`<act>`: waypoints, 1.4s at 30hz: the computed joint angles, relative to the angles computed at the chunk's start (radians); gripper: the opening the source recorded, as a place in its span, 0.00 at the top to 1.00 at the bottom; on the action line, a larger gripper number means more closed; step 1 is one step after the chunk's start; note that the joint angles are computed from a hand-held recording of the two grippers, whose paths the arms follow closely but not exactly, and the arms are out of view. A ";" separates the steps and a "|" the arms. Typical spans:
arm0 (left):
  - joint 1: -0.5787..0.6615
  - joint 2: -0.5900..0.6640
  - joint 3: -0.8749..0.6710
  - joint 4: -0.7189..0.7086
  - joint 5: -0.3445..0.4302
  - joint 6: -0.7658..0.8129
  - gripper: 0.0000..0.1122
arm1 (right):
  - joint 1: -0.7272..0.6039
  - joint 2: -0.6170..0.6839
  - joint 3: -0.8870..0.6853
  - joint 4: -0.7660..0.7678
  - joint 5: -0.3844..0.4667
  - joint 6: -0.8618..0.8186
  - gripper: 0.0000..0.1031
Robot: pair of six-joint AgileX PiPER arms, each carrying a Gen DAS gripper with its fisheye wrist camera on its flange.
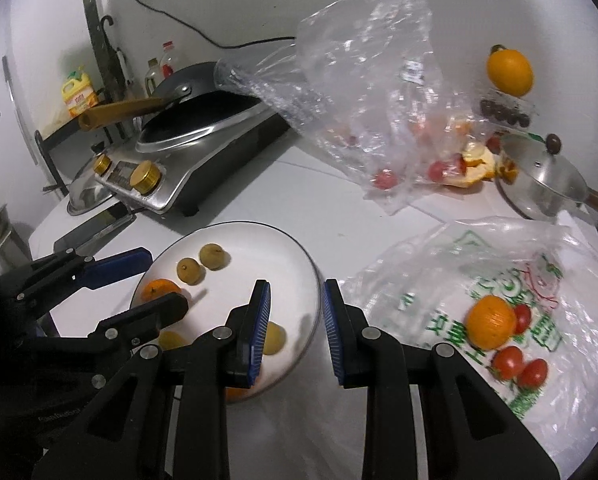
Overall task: Organize fruits
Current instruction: 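Move both open tools back over the cherry tomatoes on the bag, then grasp a red cherry tomato with the right tool while the left tool approaches another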
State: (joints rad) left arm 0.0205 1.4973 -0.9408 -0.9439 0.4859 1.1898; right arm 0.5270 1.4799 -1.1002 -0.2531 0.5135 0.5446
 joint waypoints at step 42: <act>-0.564 -0.032 -0.032 0.988 -0.187 -1.140 0.53 | -0.596 -0.440 0.381 0.686 0.029 -0.838 0.72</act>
State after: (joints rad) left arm -0.5435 1.4656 -0.9727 0.0439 0.2988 0.0501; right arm -0.0685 1.0398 -0.7191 0.4332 0.5428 -0.2939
